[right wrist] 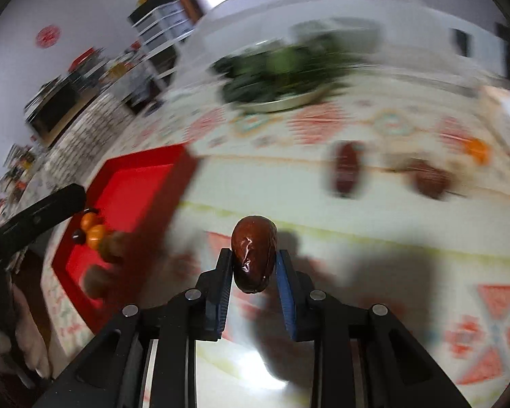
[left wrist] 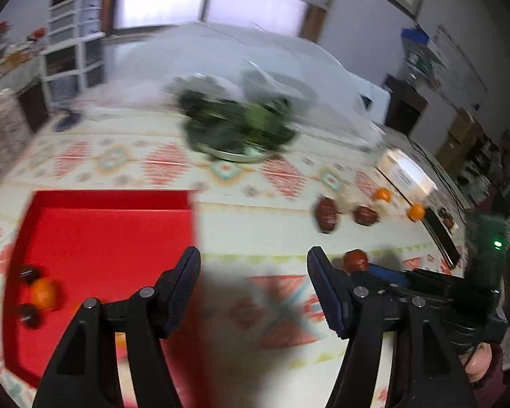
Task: Organize fruits
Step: 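Grasp a red date with the right tool while the left tool grasps a dark chestnut, then carry the date and chestnut over the red tray and open both tools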
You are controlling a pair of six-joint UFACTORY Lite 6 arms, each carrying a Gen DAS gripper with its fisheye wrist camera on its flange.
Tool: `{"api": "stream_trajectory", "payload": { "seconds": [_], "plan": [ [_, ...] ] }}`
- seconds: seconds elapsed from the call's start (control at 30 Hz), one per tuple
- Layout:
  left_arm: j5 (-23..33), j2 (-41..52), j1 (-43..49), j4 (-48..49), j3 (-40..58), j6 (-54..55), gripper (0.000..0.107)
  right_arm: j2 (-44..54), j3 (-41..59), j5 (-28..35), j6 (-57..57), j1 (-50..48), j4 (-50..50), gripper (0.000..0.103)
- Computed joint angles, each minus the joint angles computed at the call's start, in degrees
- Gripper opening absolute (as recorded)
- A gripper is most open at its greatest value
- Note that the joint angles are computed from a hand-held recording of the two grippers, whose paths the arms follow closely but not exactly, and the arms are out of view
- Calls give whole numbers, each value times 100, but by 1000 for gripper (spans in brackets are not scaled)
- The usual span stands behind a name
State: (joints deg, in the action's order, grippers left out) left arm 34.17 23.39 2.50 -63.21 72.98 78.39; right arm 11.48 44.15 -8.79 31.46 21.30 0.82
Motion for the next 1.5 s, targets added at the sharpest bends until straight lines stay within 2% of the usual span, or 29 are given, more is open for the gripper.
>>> {"api": "stream_trajectory", "payload": {
  "seconds": [0.1,0.2,0.27,0.43,0.47,0.5,0.53,0.57,0.6,0.7,0.8,0.93,1.0,1.07,1.17,1.27,1.4,1.5],
  "plan": [
    [-560,469,-931,266,347,-600,65,-754,-916,-172,552,-692,-749,28],
    [-927,1318,-1658,1072,1197,-1719,64,-1105,-1415,-481,2019,-1415,-2513,28],
    [-1155,1892,-2027,1658,1802,-2433,64,-1203,-1609,-721,2529,-1806,-3246,28],
    [-1477,2845,-2472,3168,2942,-4072,64,-1231,-1753,-1142,3002,-2263,-4071,28],
    [-1440,3011,-2507,3420,3157,-4332,59,-1242,-1772,-1185,2992,-2290,-4095,28],
    [-1370,3181,-2539,3683,3385,-4572,49,-1257,-1778,-1222,2994,-2312,-4137,28],
    [-1402,3287,-2602,4019,3493,-4866,46,-1232,-1762,-1247,2929,-2281,-4066,28],
    [-1619,3237,-2668,4250,3379,-5047,36,-1289,-1810,-1263,2907,-2254,-4032,28],
    [-1672,3241,-2703,4410,3369,-5172,32,-1277,-1788,-1274,2906,-2230,-4024,28],
    [-1618,3142,-2643,3989,3257,-4811,32,-1297,-1757,-1246,2848,-2159,-3960,28],
    [-1775,2596,-2491,3040,2553,-3881,32,-1401,-1752,-1116,2743,-2013,-3763,28],
    [-1527,1491,-1960,916,1366,-1666,32,-1601,-1666,-773,2557,-1621,-3343,28],
    [-1242,954,-1580,260,855,-913,32,-1656,-1562,-607,2351,-1341,-3001,28],
    [-845,408,-1017,-172,380,-283,32,-1660,-1373,-380,1765,-922,-2247,28],
    [-395,-72,-200,-313,34,170,32,-1485,-909,-79,434,-229,-666,28],
    [-6,-142,761,-279,90,449,32,-1058,-283,81,-671,308,589,28],
    [122,316,1605,-155,561,605,32,-93,933,307,-1593,926,1654,28],
    [46,816,2001,40,944,621,32,853,2102,582,-3238,1294,3313,28]
  ]
}}
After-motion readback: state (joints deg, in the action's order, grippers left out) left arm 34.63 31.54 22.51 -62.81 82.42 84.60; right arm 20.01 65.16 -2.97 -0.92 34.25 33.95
